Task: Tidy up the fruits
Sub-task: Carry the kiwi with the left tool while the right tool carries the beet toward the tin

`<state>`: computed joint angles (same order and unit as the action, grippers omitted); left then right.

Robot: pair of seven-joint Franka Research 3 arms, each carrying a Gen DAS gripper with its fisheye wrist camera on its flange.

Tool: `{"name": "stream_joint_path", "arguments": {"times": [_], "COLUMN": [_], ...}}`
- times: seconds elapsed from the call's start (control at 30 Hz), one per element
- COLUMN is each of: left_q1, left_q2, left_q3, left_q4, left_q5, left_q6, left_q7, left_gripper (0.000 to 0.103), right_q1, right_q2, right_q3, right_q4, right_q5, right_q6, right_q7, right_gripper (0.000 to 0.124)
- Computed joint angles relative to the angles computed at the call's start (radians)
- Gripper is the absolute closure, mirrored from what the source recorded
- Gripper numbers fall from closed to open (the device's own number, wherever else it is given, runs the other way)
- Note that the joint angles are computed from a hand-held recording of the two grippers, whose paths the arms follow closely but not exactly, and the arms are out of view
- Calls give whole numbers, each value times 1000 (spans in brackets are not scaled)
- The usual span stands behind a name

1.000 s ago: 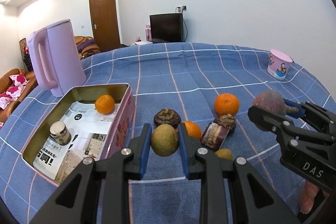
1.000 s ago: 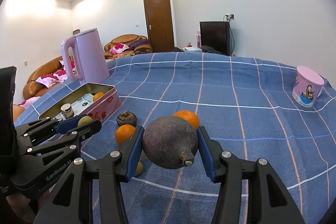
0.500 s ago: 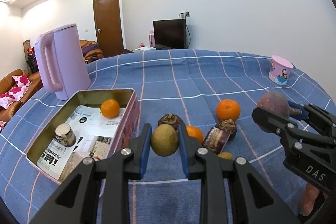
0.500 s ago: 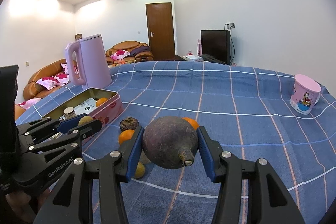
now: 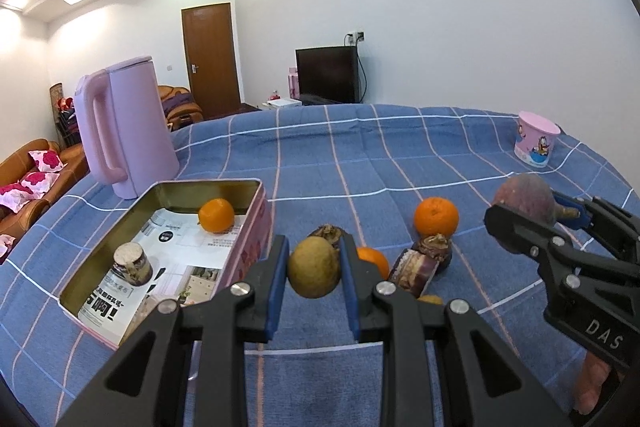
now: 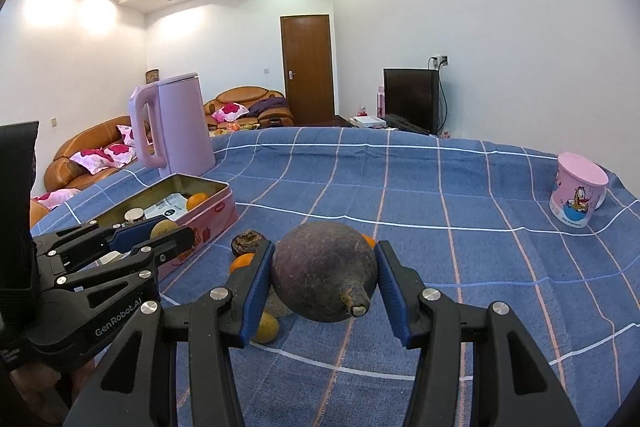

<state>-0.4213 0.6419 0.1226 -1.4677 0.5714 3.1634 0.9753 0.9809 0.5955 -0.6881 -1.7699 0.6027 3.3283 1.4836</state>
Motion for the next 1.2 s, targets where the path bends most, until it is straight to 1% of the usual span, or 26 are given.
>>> {"name": "stream_joint_path", "arguments": {"times": [0.07,0.17,0.2,0.33,0.43,0.57,0.63,0.67,0.73,0.77,0.87,0.97,1.1,1.17,1.2], "left_q1": [-15,-58,-66,-83,-99,-125,-160,-190,-219,-220,-217,-212,-187,-176,-166], "left_q2": [-1,-1,-1,-1,-1,2,5,9,15,15,14,11,5,4,3], "left_q3": [21,84,94,119,141,176,224,264,303,304,299,293,270,263,256], "left_q4": [-2,-11,-12,-17,-23,-27,-33,-39,-43,-43,-45,-49,-50,-46,-44], "left_q5": [2,11,13,11,4,-8,-17,-24,-42,-51,-70,-84,-96,-100,-98], "left_q6": [7,32,37,50,63,75,87,98,108,108,105,101,89,74,70], "left_q7": [-13,-48,-53,-62,-69,-74,-86,-97,-98,-90,-70,-52,-37,-39,-41], "left_gripper": [76,76,76,76,76,76,76,76,76,76,76,76,76,76,76], "right_q1": [5,10,10,21,33,30,38,46,54,70,89,79,74,49,25], "right_q2": [0,-2,-3,0,10,11,16,21,25,36,49,48,63,60,55], "right_q3": [-4,-4,-1,-1,-11,3,-3,-10,-14,-34,-58,-54,-64,-38,-11], "right_q4": [-4,-10,-13,-14,-3,2,7,11,16,22,29,37,67,89,103], "right_q5": [3,13,19,66,107,153,181,197,222,240,247,215,156,116,93], "right_q6": [6,19,28,53,53,70,74,75,72,62,44,25,-8,-18,-23], "right_q7": [-2,-15,-24,-75,-110,-159,-183,-196,-223,-234,-241,-216,-171,-157,-153], "right_gripper": [71,71,71,71,71,71,71,71,71,71,71,71,71,71,71]}}
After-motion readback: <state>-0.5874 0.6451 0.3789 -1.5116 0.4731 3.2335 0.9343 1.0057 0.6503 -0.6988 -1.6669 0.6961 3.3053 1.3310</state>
